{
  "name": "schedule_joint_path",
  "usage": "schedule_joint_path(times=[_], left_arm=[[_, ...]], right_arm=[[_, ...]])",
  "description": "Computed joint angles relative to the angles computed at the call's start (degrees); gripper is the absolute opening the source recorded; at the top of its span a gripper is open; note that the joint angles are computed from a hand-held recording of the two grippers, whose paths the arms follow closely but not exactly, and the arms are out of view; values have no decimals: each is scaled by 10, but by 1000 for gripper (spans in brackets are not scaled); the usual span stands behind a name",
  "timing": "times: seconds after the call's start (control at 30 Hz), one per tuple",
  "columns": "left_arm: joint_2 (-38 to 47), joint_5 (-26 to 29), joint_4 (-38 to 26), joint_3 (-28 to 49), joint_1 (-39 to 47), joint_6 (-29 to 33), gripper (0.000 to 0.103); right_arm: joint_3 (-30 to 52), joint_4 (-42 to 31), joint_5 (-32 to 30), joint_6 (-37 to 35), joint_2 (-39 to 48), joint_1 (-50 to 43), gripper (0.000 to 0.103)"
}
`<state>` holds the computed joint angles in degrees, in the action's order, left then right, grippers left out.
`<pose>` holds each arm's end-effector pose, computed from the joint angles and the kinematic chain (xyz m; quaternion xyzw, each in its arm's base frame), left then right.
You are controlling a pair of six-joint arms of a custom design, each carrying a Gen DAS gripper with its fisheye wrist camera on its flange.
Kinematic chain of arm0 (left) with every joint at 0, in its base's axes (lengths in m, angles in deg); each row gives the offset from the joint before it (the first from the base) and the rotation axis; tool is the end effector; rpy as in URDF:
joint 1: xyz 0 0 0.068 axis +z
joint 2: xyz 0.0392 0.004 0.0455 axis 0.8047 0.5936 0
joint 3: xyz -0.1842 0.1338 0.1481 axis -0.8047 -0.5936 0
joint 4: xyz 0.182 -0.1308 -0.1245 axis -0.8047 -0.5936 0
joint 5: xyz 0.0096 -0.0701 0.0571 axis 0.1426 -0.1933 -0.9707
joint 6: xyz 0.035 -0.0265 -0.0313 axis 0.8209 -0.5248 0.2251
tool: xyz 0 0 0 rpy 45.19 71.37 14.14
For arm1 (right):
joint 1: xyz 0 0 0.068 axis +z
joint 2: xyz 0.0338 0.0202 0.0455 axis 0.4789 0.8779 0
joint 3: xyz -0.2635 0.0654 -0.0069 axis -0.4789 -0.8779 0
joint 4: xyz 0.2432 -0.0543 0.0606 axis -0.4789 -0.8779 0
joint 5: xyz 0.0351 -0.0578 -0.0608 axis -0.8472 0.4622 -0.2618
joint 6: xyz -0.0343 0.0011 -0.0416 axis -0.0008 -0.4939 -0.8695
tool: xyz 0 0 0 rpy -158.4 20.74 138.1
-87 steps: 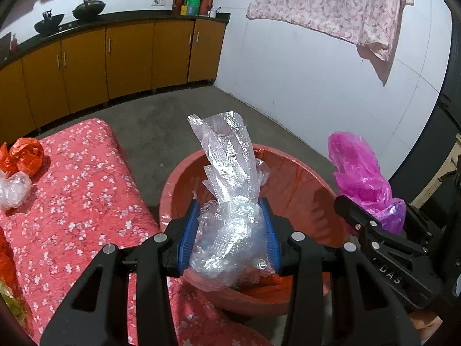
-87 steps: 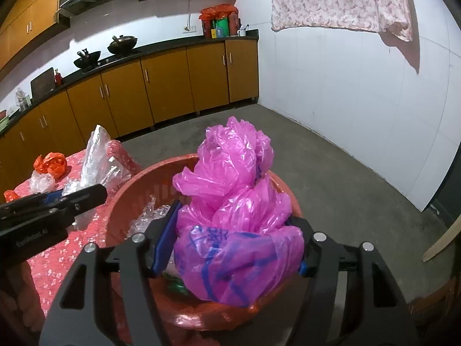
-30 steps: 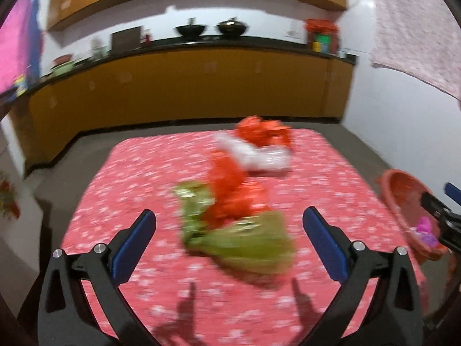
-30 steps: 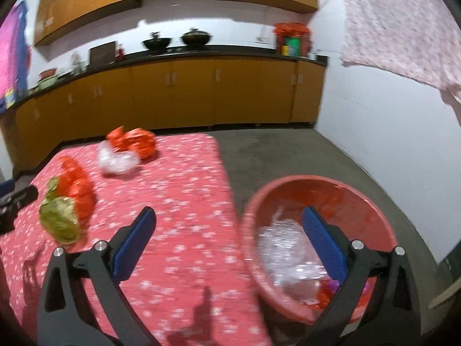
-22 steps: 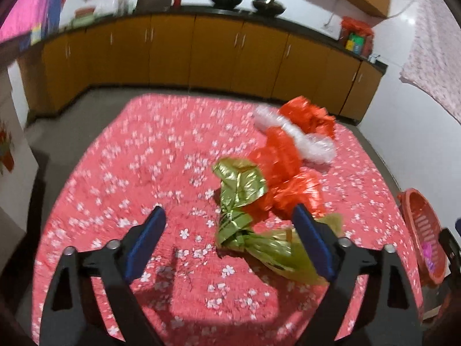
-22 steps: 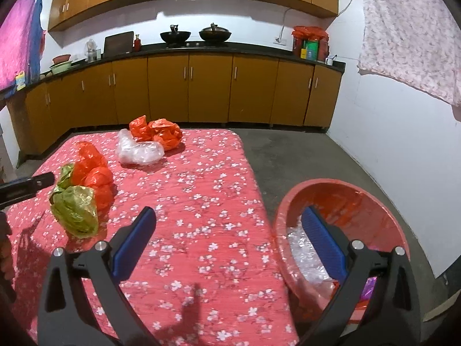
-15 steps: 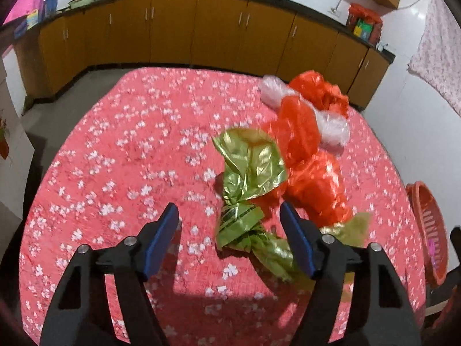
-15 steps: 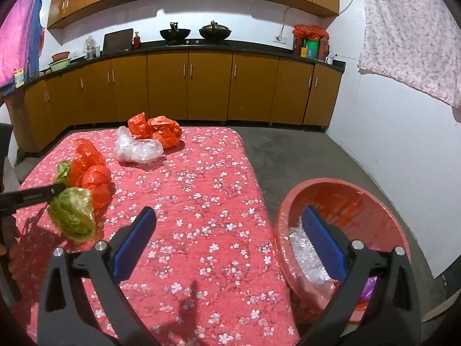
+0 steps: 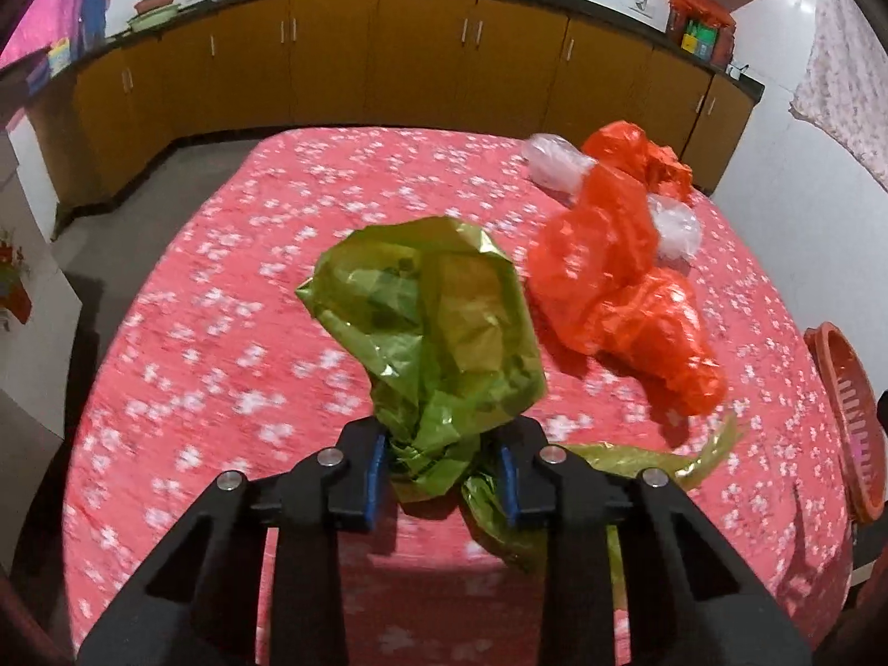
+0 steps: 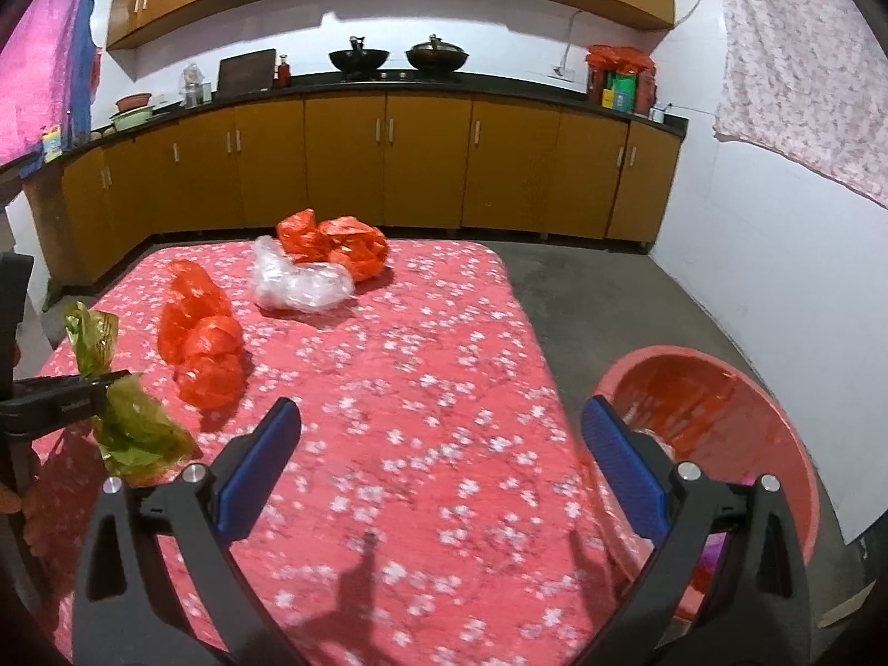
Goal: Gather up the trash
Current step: 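Grasp the green bag with the left gripper while the right gripper grasps a red bag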
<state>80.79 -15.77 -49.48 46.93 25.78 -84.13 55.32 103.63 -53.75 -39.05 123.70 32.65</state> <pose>0.2534 -0.1098 0.0330 -0.3564 0.8664 0.0858 0.3389 0.3838 0.0439 0.0684 -0.3217 0.8232 0.1393 0.4466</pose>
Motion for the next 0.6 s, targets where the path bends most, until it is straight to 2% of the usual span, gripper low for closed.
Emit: schedule_joint_path(times=[0.3, 0.6], left_arm=[[-62, -19, 12, -93, 37, -6, 29], [-77, -14, 53, -141, 81, 28, 29]], right_arm=[[13, -28, 10, 9, 11, 100, 99], [129, -111, 67, 36, 91, 206, 99]])
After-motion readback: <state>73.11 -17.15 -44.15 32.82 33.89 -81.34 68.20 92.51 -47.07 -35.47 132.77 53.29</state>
